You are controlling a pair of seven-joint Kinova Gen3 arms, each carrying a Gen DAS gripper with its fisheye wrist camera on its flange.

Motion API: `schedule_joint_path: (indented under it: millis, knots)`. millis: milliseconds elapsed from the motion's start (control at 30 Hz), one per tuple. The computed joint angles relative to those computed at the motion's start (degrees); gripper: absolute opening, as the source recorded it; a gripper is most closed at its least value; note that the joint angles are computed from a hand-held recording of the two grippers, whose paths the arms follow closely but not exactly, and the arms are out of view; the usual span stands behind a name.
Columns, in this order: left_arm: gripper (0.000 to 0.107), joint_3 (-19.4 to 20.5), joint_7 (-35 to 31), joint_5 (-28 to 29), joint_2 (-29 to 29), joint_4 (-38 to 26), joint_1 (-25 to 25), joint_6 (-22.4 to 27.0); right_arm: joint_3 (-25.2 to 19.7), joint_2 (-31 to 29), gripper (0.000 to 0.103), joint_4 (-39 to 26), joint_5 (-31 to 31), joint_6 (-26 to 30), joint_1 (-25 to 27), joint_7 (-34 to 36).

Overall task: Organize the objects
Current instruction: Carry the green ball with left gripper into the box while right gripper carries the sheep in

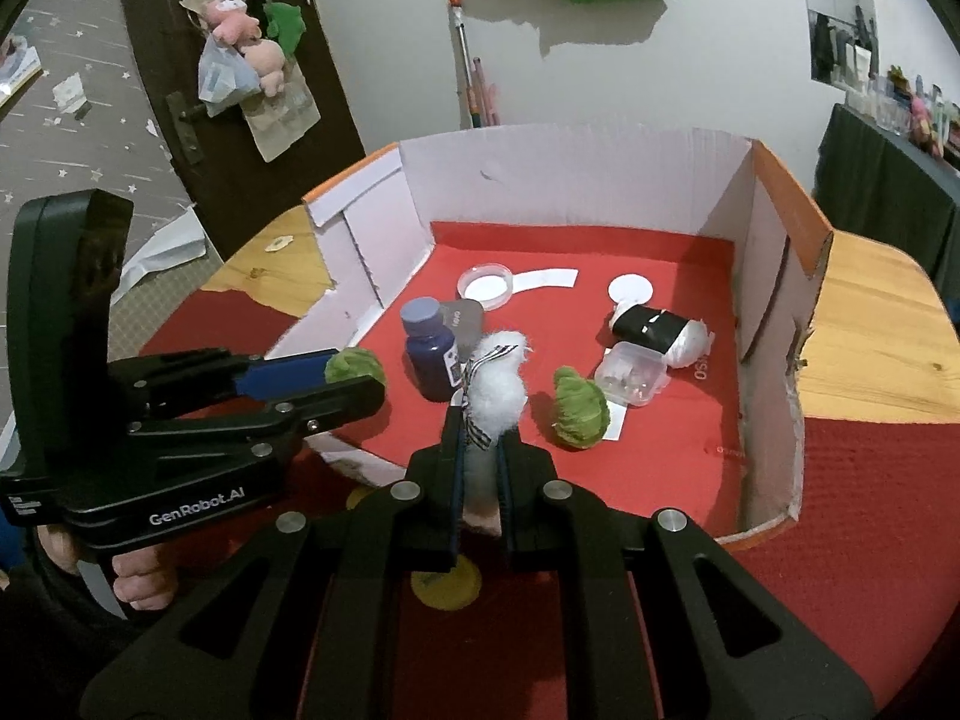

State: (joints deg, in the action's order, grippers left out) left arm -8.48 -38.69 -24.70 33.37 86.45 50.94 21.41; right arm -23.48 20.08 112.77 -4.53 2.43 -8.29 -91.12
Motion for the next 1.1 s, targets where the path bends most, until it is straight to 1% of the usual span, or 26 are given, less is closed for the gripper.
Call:
schedule_joint_path:
  millis: [367,533,900,1100]
  knots:
    - [0.032,2.7,-3.6,2.3,1.8,-2.4,-2.7,1.2,0.6,3.1,0.009,-3.4,-0.8,3.0,-0.3,1.6]
    - [0.032,3.5,-5.2,3.6,2.4,-3.0,-3.5,1.3,-0.2,4.4,0.009,-4.7,-2.0,4.2,0.5,3.3]
    - [0.032,4.0,-7.3,5.7,3.2,-3.9,-4.6,1.9,0.0,6.1,0.009,-6.7,-4.7,6.2,0.5,6.5]
    - [0.032,4.3,-7.9,6.6,4.0,-4.8,-5.2,2.4,-0.9,6.7,0.009,-7.3,-6.1,6.4,1.6,7.9]
